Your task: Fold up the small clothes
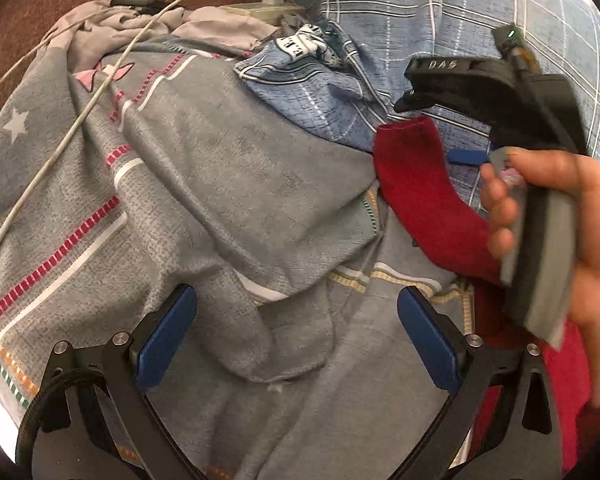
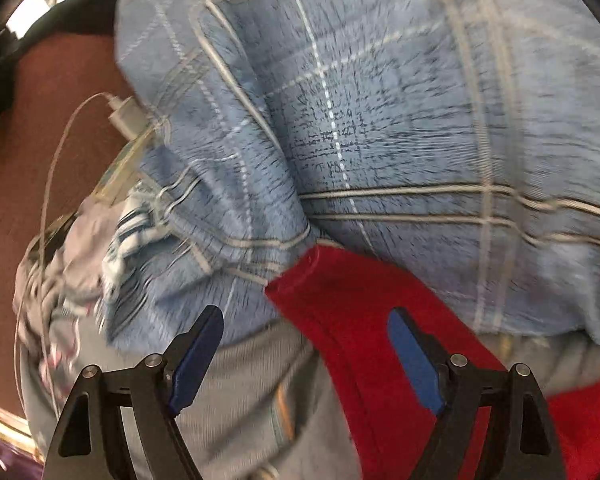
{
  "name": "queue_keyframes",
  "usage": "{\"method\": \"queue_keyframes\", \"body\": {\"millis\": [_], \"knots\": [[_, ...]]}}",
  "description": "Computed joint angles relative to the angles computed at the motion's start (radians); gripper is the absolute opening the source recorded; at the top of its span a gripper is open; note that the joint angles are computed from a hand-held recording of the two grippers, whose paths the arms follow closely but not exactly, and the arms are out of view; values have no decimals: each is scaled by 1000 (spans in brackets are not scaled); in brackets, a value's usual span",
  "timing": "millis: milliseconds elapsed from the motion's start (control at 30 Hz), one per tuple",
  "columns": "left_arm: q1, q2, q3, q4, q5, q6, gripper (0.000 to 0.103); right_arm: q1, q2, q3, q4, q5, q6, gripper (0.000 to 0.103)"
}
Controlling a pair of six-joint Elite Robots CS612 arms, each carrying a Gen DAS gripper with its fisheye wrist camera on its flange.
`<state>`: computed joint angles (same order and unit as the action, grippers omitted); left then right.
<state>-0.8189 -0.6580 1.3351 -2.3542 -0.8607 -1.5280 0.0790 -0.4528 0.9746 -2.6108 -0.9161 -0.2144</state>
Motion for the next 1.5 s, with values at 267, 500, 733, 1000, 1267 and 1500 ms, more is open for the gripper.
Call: {"method": "queue_keyframes", "body": {"millis": [267,500,733,1000,1267,1500], "knots": [[4,-1,1,2,-8,-2,101,1,58,-96,79,20,103,11],[2,1,-9,27,11,-11,101,-69,-115,164,-34,165,-47,9],[-6,16,-43,54,37,17,101,-213,-328,450,-66,343,-231,9],[-34,38,-64,-49,99,151,101,-359,-425,653,-217,213,-258,9],[-38,79,-121,-121,66,318,101,-341,-312,627,-348,-402,-269,8],[-31,102,-167,-43,20,332,101,-348,-314,623,-401,-412,-165,20]]}}
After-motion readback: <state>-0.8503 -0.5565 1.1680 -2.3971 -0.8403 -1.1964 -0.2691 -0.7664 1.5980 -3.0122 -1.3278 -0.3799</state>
